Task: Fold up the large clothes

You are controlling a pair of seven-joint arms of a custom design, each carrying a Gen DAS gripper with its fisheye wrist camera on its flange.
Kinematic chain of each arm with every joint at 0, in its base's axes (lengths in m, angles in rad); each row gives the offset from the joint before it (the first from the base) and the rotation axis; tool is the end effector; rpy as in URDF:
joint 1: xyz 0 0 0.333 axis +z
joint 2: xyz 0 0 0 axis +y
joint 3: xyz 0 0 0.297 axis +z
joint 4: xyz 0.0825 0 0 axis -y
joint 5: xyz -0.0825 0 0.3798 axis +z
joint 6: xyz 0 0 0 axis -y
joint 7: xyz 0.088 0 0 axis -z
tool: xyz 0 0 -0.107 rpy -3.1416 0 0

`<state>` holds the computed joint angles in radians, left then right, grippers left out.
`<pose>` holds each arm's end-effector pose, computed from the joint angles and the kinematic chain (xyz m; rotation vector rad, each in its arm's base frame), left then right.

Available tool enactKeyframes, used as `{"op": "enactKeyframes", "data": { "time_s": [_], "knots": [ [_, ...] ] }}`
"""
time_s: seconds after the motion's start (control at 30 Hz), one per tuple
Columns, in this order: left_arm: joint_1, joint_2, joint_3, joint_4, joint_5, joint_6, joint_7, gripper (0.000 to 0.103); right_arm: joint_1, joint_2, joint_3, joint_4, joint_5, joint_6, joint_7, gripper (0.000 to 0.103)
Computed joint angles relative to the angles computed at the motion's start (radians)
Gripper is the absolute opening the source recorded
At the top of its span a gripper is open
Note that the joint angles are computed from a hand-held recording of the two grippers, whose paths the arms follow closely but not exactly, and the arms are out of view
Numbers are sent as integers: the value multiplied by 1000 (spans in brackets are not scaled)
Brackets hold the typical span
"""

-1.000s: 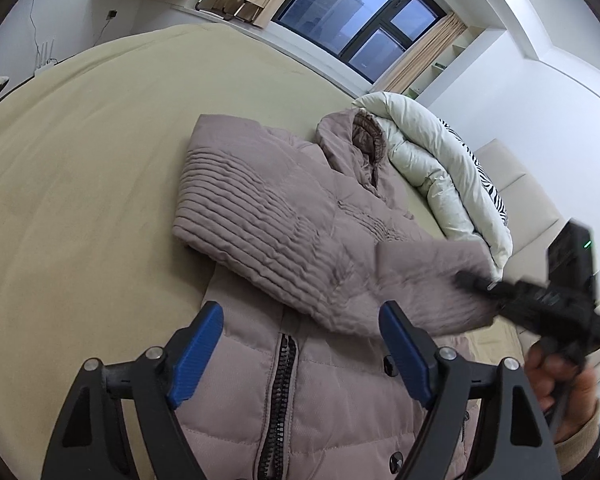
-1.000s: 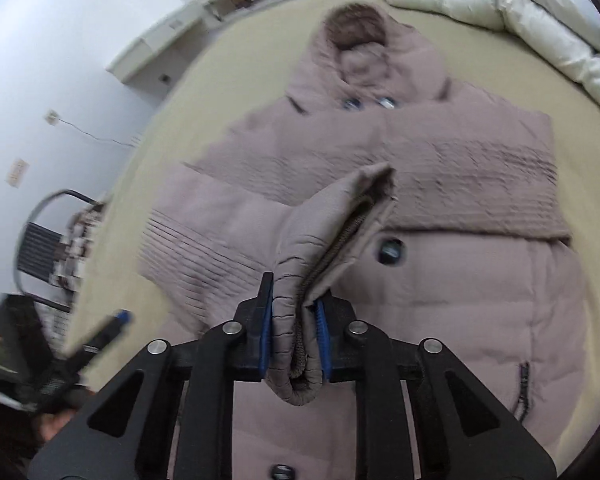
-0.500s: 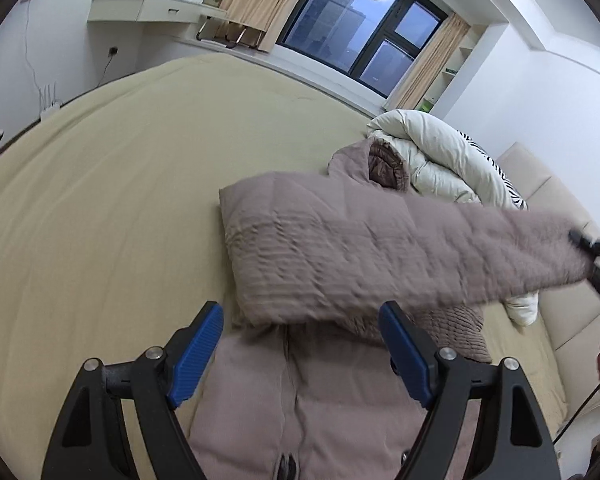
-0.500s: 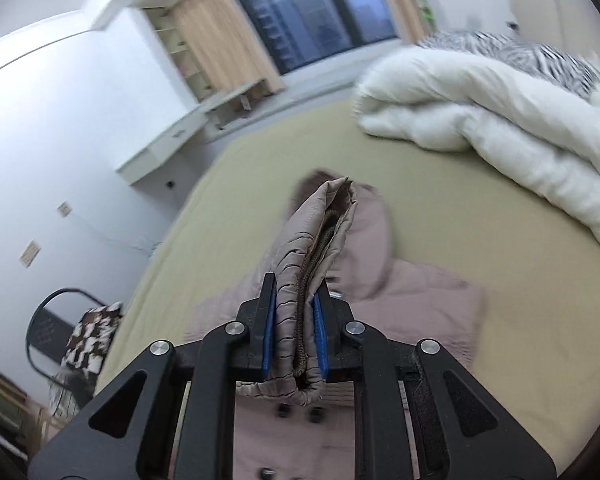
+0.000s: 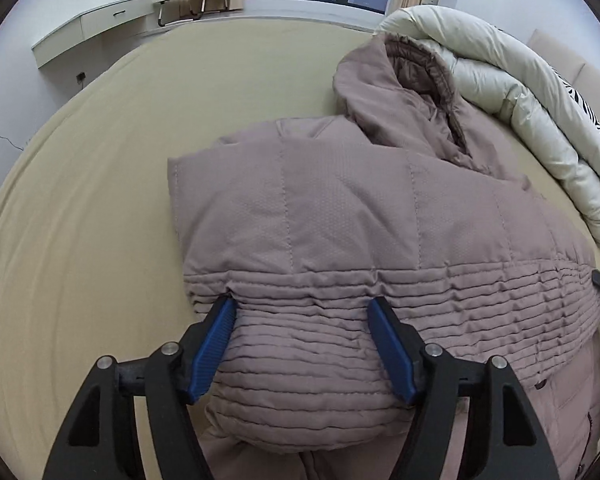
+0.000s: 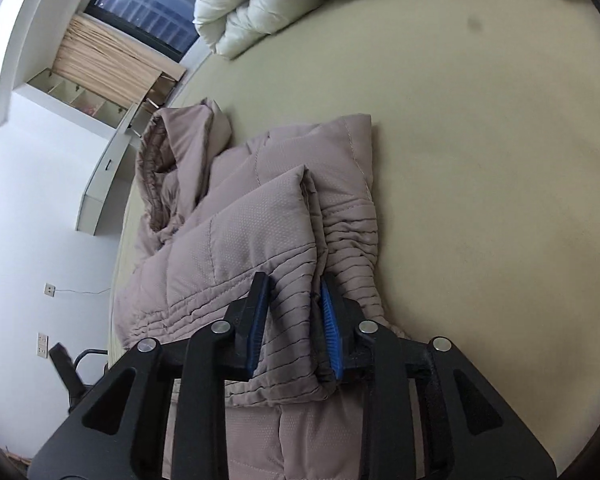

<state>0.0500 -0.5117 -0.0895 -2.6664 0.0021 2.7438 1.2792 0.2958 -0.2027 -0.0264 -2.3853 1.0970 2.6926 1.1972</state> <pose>0.4214 -0.0171 0.4509 -2.1263 1.6540 -0.6248 0.4880 0.1042 0.4247 -1.4189 1.8374 0.1732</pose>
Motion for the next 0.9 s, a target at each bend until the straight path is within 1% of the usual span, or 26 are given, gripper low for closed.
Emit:
{"op": "enactKeyframes", "data": {
  "time_s": [0.03,0.07,0.1,0.13,0.17,0.2,0.23,0.27,0.33,0.37,0.4,0.47,0.5,0.53,0.57,0.6,0.67,0.7,0.73,0.77,0.8,0.83,0.87,0.9],
  "knots": [
    [-9,-1,14,-2,-11,1,12,72,-21,-44,22,-39,-1,9,0,31],
    [-15,0,19,-3,-17,1,22,72,-8,-80,9,-67,-11,43,10,50],
    [-14,2,18,-4,-17,0,27,73,-2,-114,-1,-94,-9,73,17,62],
    [-15,6,20,-1,-18,-3,34,74,7,-136,-14,-111,23,115,15,71],
    [-13,13,16,3,-18,0,33,74,16,-168,-25,-133,63,167,25,71],
    [-13,1,13,-6,-21,-1,29,73,14,-186,-30,-144,51,182,55,71],
    [-11,-6,13,-10,-26,2,22,73,8,-216,-30,-154,8,179,87,71],
    [-9,-23,9,-19,-30,3,9,72,10,-234,-33,-154,-33,168,92,71],
    [-4,-59,1,-46,-39,30,-23,71,-6,-240,10,-124,-197,125,151,71],
    [-2,-63,-6,-52,-40,48,-38,71,-7,-235,35,-100,-272,107,172,71],
    [3,-67,-14,-57,-32,50,-47,71,10,-219,50,-76,-313,113,173,71],
    [13,-49,-32,-43,6,24,-40,72,38,-163,74,-28,-378,125,202,71],
    [8,-48,-24,-40,8,22,-34,72,46,-120,83,-1,-415,116,228,71],
    [-4,-51,-7,-38,-2,18,-24,71,24,-78,112,23,-476,88,284,71],
    [-10,-58,6,-37,-12,13,-20,71,2,-12,133,64,-606,4,383,72],
    [-8,-75,10,-37,-17,4,-23,71,7,30,136,80,-712,-29,439,72],
    [-3,-123,16,-47,-24,12,-28,70,-28,27,199,71,-949,1,551,73],
    [-3,-134,21,-47,-26,28,-24,70,-14,20,190,82,-988,-18,572,73],
    [-5,-138,28,-39,-27,52,-12,70,7,8,169,88,-958,-18,556,73],
    [-13,-121,41,-17,-32,63,7,70,38,-8,136,86,-882,27,513,73],
    [-29,-91,60,15,-45,64,30,70,45,-10,122,96,-865,60,508,73],
    [-51,-43,86,61,-66,60,62,70,43,2,119,120,-873,76,517,73],
    [-68,12,103,113,-86,61,93,70,56,35,101,172,-843,87,486,73],
    [-65,72,99,169,-90,66,110,70,69,74,81,232,-794,73,438,73]
  ]
}}
